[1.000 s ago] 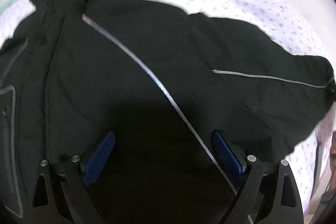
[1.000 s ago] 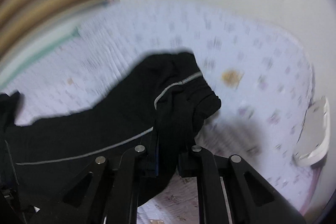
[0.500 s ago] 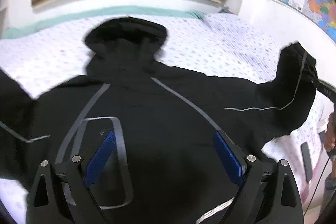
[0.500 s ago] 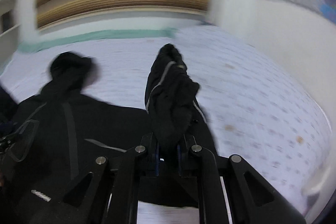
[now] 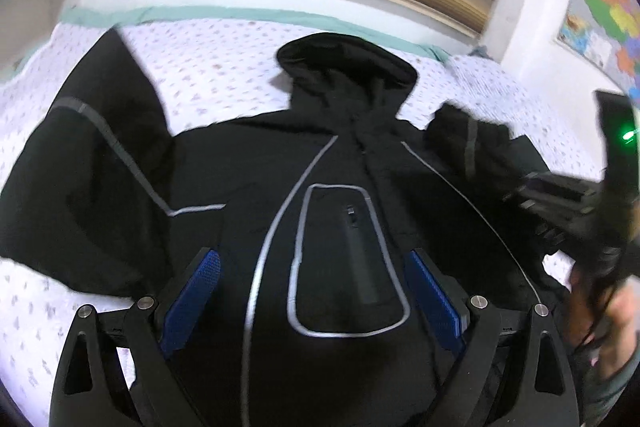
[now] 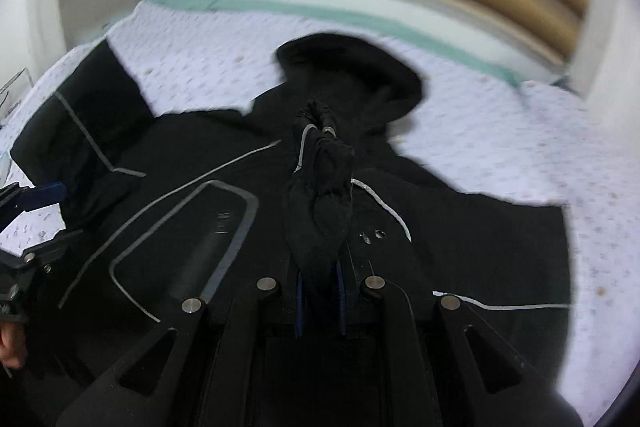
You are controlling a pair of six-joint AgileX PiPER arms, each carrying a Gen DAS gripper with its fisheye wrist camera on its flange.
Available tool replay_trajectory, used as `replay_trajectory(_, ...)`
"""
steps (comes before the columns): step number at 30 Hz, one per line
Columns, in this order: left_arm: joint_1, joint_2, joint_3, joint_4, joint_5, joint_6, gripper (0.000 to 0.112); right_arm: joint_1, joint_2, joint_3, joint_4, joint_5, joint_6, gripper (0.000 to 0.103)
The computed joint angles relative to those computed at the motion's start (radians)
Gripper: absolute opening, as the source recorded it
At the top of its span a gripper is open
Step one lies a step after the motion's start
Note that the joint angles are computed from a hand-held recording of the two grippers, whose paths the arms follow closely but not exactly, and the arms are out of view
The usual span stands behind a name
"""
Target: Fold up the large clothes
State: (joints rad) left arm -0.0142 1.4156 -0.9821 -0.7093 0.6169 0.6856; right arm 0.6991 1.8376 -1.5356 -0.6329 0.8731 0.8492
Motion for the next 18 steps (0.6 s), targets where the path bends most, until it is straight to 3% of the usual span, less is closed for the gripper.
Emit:
replay_trajectory(2,0.039,0.029,0.009,-0.063,0.001,0.059,0.094,-0.003,0.088,-0.083,0.048,-0.007,-0.040,0.015)
replay_trajectory(6,0.091,0.098,0.017,-0.177,0.015,0.160,0.094,0.013,0.312,-0.319,0.146,0.062,-0.083,0.017)
replay_trajectory(9,0.109,0.145,0.014,-0.238,0.039,0.209,0.094,0.021,0.409,-0.405,0.159,0.082,-0.081,0.023)
replay_trajectory(10,0.118,0.159,0.009,-0.251,0.056,0.223,0.094,0.019,0.427,-0.420,0.169,0.090,-0.087,0.030)
replay_trajectory(14,0.148,0.189,-0.012,-0.289,0.132,0.258,0.094,0.005,0.408,-0.370,0.255,0.016,-0.163,0.068)
replay_trajectory(15,0.158,0.197,-0.021,-0.303,0.162,0.271,0.094,0.002,0.388,-0.352,0.291,0.007,-0.193,0.068)
replay_trajectory(18,0.217,0.254,-0.096,-0.367,0.382,0.286,0.094,0.023,0.255,-0.196,0.252,-0.073,-0.159,0.068)
